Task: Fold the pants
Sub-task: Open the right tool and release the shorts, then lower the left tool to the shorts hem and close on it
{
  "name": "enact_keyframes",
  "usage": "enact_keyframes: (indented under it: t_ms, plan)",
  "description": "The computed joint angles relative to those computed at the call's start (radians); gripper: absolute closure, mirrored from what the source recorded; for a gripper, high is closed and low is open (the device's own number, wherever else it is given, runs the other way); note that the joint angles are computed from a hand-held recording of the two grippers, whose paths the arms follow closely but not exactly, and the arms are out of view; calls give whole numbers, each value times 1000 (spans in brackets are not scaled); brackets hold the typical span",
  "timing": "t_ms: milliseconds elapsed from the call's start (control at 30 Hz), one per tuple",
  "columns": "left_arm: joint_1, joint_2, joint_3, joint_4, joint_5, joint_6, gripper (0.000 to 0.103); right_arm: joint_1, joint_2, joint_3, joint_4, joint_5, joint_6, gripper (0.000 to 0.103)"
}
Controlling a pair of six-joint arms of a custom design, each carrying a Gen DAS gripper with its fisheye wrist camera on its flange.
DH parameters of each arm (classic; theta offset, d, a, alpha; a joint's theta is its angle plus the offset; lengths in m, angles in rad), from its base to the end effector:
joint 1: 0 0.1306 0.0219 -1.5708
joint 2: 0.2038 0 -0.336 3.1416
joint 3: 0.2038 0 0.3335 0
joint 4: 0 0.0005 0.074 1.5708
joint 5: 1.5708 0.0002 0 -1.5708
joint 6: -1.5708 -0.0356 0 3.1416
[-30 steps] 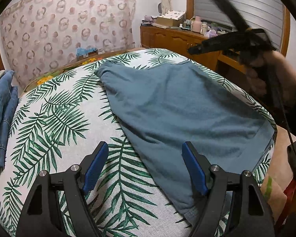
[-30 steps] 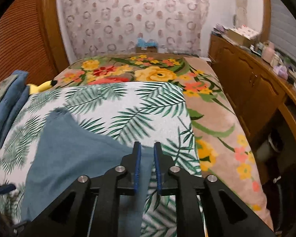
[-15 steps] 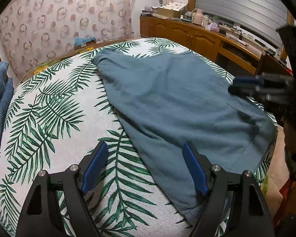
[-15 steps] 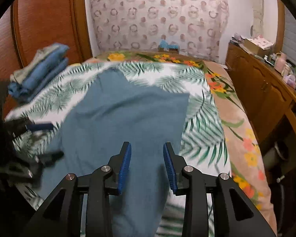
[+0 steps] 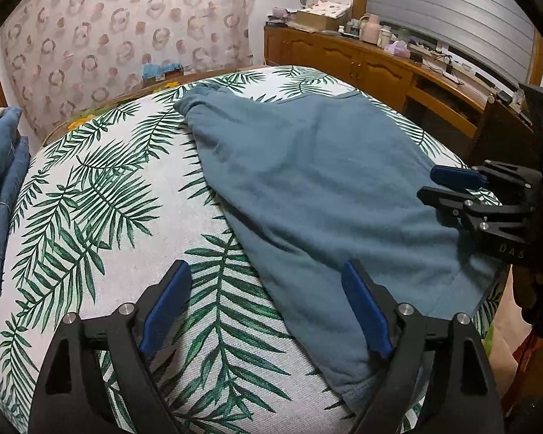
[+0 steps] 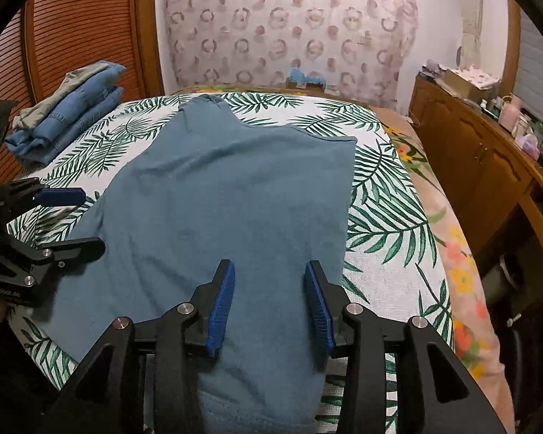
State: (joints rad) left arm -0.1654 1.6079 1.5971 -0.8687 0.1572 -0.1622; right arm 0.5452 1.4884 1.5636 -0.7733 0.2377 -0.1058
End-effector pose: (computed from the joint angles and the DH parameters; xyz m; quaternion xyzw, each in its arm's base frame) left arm 0.4971 -0.0891 0.3691 0.1792 0.9211 -0.0744 0.3376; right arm 0.4135 0.2404 0.4192 -0.1472 0.8892 0.0324 0.4320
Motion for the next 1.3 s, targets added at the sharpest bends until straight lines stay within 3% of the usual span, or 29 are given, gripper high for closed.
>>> enact_keyframes:
  t_ms: [267,467,767,1300]
  plan:
    - [1,-9,14,-71,5,-21,17,19,9,25,-55,17,-22,59]
    - [3,-97,-66,-39,69,-39,17,24,-76,-42,-46,9,-45,59]
    - [-31,-126,-107,-50,49,-72,17,14,-225,-201,-29,-10,-103,59]
    - [-19,-156,-161,-36,85,-45,19,6,-242,-223,-50,-91,-173,59]
